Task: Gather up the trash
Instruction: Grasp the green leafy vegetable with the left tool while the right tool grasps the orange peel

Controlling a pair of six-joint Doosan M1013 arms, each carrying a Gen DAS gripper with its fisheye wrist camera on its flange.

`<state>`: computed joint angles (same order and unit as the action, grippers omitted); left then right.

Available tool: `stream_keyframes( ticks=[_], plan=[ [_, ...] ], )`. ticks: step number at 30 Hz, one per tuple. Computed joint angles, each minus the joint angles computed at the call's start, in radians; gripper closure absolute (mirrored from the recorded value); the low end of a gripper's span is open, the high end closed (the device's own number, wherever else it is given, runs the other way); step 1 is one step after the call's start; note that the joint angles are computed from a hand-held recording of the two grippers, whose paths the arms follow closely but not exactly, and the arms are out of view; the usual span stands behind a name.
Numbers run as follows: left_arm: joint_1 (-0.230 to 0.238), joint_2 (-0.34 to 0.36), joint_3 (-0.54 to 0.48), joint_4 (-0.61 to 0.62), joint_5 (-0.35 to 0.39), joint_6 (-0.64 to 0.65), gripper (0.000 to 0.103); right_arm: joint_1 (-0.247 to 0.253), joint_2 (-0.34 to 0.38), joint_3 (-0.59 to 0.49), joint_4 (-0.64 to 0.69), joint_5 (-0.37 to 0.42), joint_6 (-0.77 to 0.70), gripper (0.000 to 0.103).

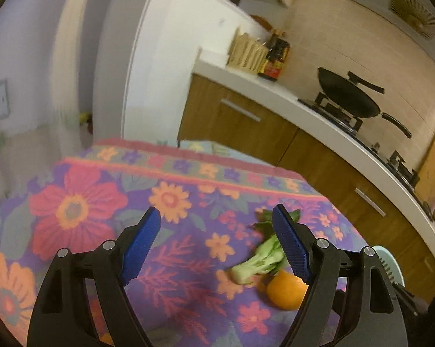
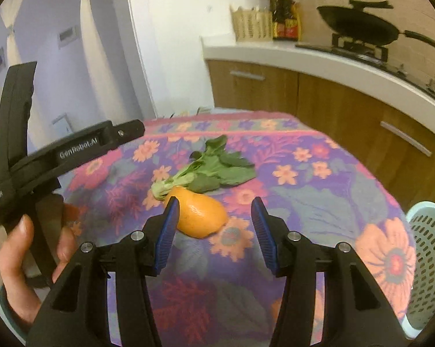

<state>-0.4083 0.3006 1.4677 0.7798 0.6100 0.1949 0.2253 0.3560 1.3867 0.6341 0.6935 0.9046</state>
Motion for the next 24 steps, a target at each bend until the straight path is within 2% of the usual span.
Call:
stream_keyframes(
  ticks=[5, 7, 8, 13, 15, 16, 18, 21, 24],
  plan=[
    [0.018, 0.009, -0.005, -0.106, -0.015, 0.084, 0.026, 0.014, 0.044, -0.061, -0.089, 0.092, 0.08, 0.055],
    [0.027, 0.007, 0.001, -0.135, -0.032, 0.091, 0.026, 0.015, 0.054, -0.076, -0.092, 0.109, 0.094, 0.05],
    [0.033, 0.005, 0.007, -0.157, -0.05, 0.101, 0.026, 0.016, 0.059, -0.082, -0.1, 0.113, 0.103, 0.045],
    [0.045, 0.009, 0.01, -0.252, -0.091, 0.174, 0.026, 0.017, 0.082, -0.113, -0.097, 0.169, 0.095, 0.044],
    [0.043, 0.01, 0.009, -0.255, -0.093, 0.187, 0.026, 0.02, 0.082, -0.112, -0.094, 0.17, 0.074, 0.053],
    [0.042, 0.01, 0.009, -0.256, -0.093, 0.192, 0.026, 0.019, 0.082, -0.111, -0.08, 0.177, 0.055, 0.067],
    [0.04, 0.012, 0.007, -0.26, -0.095, 0.209, 0.026, 0.021, 0.076, -0.1, -0.076, 0.163, 0.043, 0.077],
    [0.04, 0.017, 0.001, -0.303, -0.105, 0.271, 0.026, 0.014, 0.063, -0.081, -0.052, 0.142, 0.036, 0.081],
    [0.039, 0.032, -0.023, -0.403, -0.09, 0.412, 0.026, 0.004, 0.039, -0.048, -0.071, 0.091, 0.081, 0.082]
  ],
)
